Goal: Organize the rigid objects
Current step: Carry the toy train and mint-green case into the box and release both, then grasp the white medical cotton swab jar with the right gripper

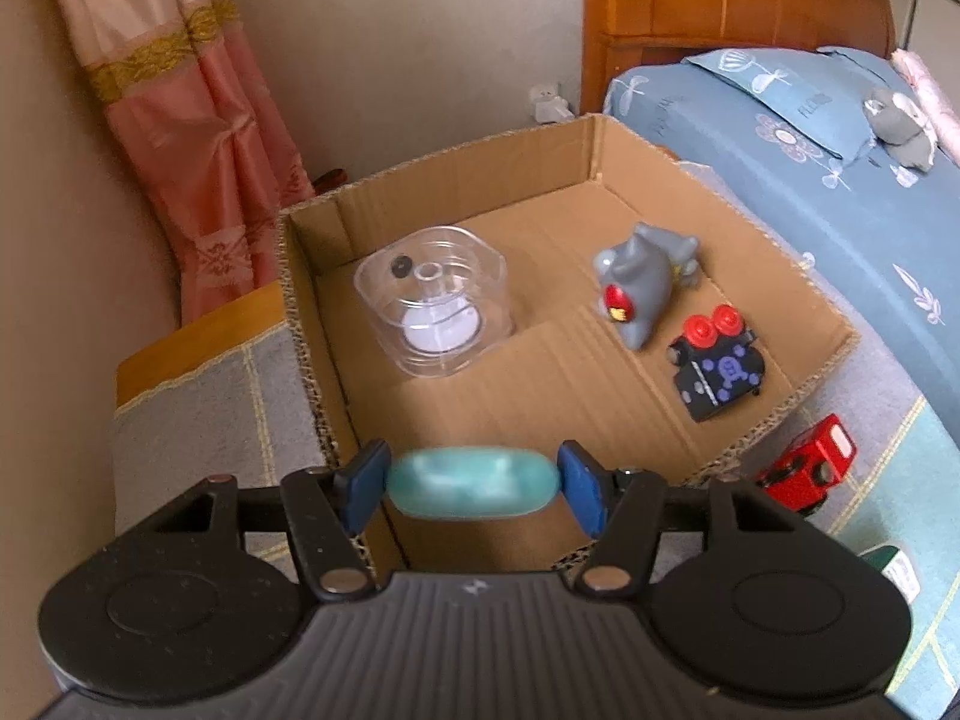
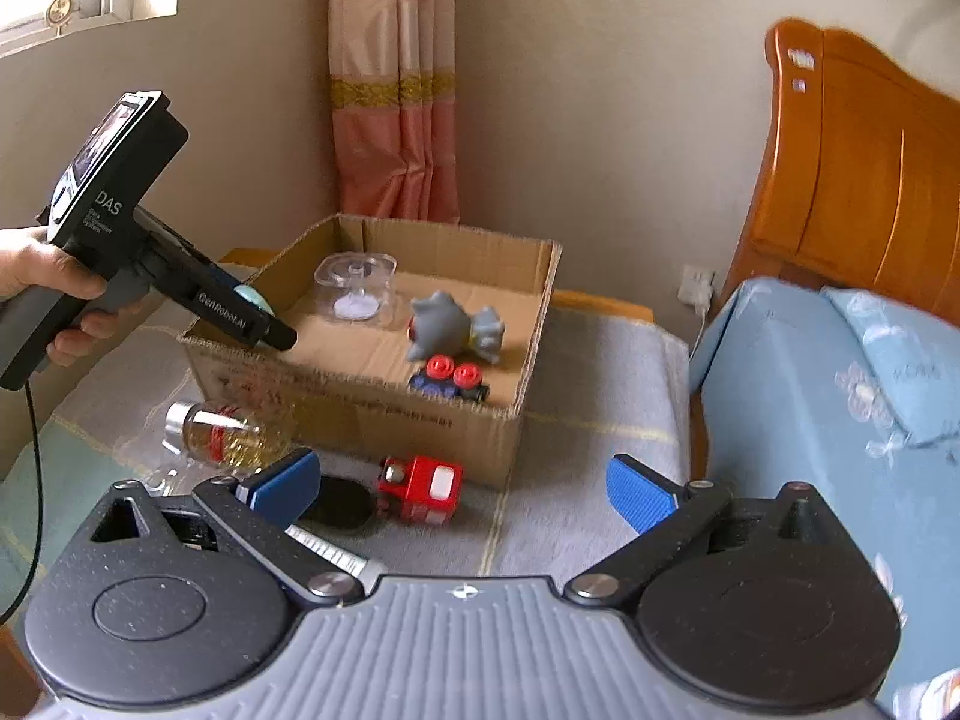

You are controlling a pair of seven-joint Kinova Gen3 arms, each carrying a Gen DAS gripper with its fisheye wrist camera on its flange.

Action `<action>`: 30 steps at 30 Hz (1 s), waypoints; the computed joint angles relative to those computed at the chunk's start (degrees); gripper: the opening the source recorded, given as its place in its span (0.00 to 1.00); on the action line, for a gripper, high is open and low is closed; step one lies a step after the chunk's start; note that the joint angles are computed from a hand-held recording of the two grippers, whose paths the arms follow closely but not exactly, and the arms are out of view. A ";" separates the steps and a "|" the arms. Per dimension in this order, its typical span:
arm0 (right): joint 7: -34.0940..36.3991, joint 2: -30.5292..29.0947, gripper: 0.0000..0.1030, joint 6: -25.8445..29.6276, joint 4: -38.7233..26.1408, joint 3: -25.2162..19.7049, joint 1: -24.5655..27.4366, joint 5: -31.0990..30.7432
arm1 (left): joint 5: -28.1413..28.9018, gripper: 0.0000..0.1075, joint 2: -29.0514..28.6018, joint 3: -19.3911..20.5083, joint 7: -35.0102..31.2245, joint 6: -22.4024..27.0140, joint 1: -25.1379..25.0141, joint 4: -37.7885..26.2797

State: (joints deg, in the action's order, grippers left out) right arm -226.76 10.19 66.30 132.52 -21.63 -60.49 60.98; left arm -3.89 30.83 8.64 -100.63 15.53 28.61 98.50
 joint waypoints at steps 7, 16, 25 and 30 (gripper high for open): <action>-0.94 1.44 1.00 -0.48 -0.74 0.56 -0.20 -1.02 | -0.56 0.89 -2.81 -3.18 2.26 -3.83 2.15 3.48; -1.05 3.27 1.00 -3.67 -1.92 2.45 1.40 -1.13 | -1.29 0.90 -8.52 -2.12 2.84 -6.18 0.82 10.96; -1.48 7.74 1.00 -8.19 -4.09 5.89 3.84 0.83 | -0.65 0.92 -14.99 -3.10 5.31 -13.22 2.84 23.61; -3.69 9.83 1.00 -10.74 -4.18 7.11 3.89 0.90 | 3.64 0.92 -17.17 -6.93 6.15 -19.81 5.93 30.48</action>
